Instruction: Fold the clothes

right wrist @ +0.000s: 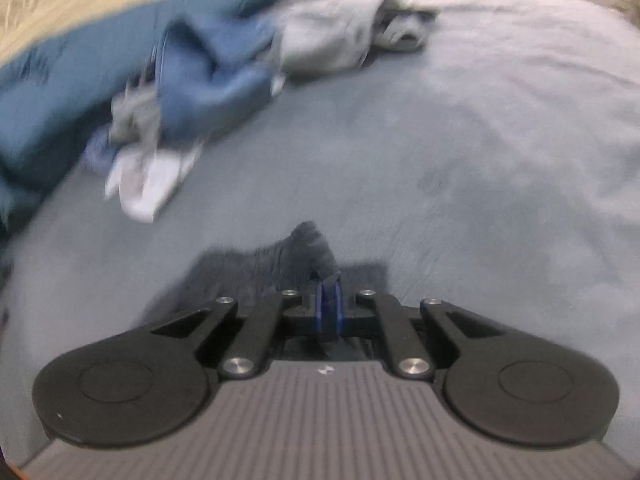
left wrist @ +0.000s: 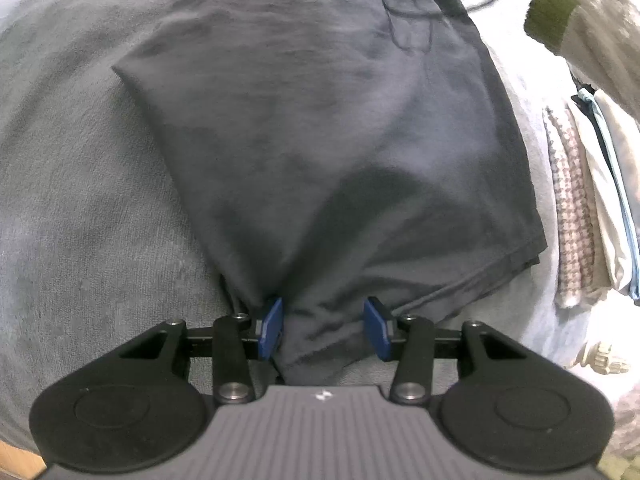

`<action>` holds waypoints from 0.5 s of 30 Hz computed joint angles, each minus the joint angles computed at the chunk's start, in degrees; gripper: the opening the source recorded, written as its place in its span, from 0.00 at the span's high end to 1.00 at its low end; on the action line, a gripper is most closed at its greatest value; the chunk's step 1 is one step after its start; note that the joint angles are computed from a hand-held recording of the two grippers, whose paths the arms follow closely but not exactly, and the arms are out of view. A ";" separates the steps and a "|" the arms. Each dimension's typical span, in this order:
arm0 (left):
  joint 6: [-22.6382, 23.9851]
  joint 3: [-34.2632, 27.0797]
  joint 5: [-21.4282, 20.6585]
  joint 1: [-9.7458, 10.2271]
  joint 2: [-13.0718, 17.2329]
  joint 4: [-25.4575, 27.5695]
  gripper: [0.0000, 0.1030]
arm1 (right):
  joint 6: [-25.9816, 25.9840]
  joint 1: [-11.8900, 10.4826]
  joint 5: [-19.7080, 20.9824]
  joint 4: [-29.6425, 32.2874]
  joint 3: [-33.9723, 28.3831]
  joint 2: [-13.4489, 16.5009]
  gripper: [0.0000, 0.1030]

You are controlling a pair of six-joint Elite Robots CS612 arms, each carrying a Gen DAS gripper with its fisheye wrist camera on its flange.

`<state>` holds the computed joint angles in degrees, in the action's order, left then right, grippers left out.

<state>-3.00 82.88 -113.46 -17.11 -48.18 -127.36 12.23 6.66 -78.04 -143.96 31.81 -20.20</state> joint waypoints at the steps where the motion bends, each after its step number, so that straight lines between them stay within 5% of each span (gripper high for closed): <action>1: -0.05 0.18 -0.18 0.05 -0.06 -0.10 0.55 | 0.17 -0.02 -0.81 -0.98 0.69 -0.34 0.96; 6: -0.28 0.77 -0.84 0.17 -0.24 -0.21 0.55 | 0.60 -0.32 -0.52 3.52 -3.10 2.13 0.93; 9: -0.13 1.47 -0.82 0.10 -0.59 -0.76 0.55 | 0.32 -0.30 -1.63 4.97 -4.62 3.20 0.79; 11: 0.20 2.08 -0.74 0.04 -0.89 -1.28 0.55 | -0.30 -0.16 -3.93 3.84 -2.64 1.87 0.69; 15: 0.90 2.92 -0.90 -0.01 -1.32 -1.81 0.54 | -6.28 0.59 -11.88 -6.53 11.24 -6.81 0.69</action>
<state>-2.10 85.79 -114.37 -17.12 -49.49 -129.17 5.96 7.25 -89.92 -150.48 43.05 -27.01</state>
